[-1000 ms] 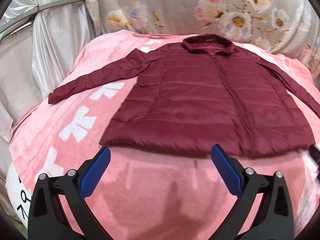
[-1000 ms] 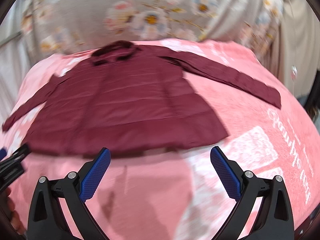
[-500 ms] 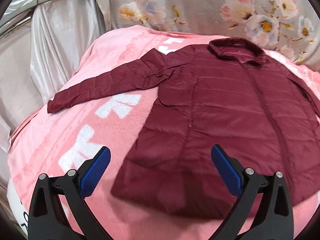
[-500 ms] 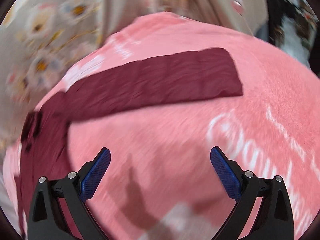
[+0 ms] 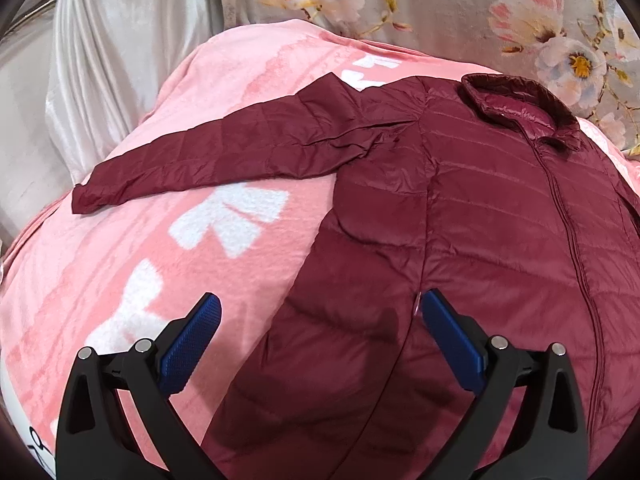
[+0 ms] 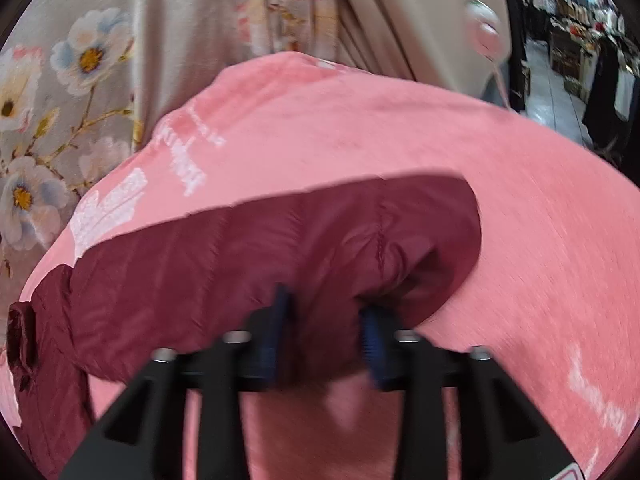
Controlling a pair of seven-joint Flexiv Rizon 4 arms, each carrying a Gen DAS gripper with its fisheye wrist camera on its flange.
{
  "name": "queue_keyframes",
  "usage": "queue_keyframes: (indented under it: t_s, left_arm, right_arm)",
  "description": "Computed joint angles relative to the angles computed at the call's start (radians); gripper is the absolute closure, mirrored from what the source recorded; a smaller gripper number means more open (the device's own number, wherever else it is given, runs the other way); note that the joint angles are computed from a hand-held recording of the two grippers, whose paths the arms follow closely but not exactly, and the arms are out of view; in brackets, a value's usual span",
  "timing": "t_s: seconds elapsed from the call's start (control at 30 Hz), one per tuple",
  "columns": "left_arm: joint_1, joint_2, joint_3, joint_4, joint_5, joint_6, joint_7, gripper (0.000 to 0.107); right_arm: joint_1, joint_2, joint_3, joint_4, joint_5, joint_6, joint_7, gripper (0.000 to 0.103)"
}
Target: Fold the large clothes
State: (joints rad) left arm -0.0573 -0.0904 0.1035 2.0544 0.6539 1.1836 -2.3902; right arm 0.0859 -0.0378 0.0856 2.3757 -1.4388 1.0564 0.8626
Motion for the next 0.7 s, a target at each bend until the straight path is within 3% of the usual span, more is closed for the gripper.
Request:
queue_keyframes:
  t_s: [0.1, 0.2, 0.4, 0.57, 0.7]
  left_arm:
    - [0.003, -0.012, -0.001, -0.021, -0.008, 0.0, 0.017, 0.009]
    - [0.002, -0.021, 0.002, -0.037, -0.016, 0.002, 0.02, 0.009]
    - [-0.002, -0.045, 0.012, -0.064, -0.037, 0.012, 0.044, 0.009]
    - [0.003, -0.061, 0.024, -0.07, -0.069, 0.041, 0.085, 0.009]
    - [0.014, -0.074, 0.036, -0.064, -0.11, 0.07, 0.118, 0.009]
  right_arm:
    - [0.038, -0.022, 0.011, -0.099, -0.03, -0.046, -0.055, 0.095]
    - [0.113, -0.084, 0.024, -0.274, -0.144, -0.099, -0.146, 0.096]
    - [0.281, -0.341, 0.003, -0.658, -0.236, 0.026, -0.407, 0.096]
    - [0.382, -0.582, -0.007, -0.921, -0.053, 0.198, -0.674, 0.097]
    - [0.444, -0.725, 0.032, -1.057, 0.144, 0.211, -0.926, 0.097]
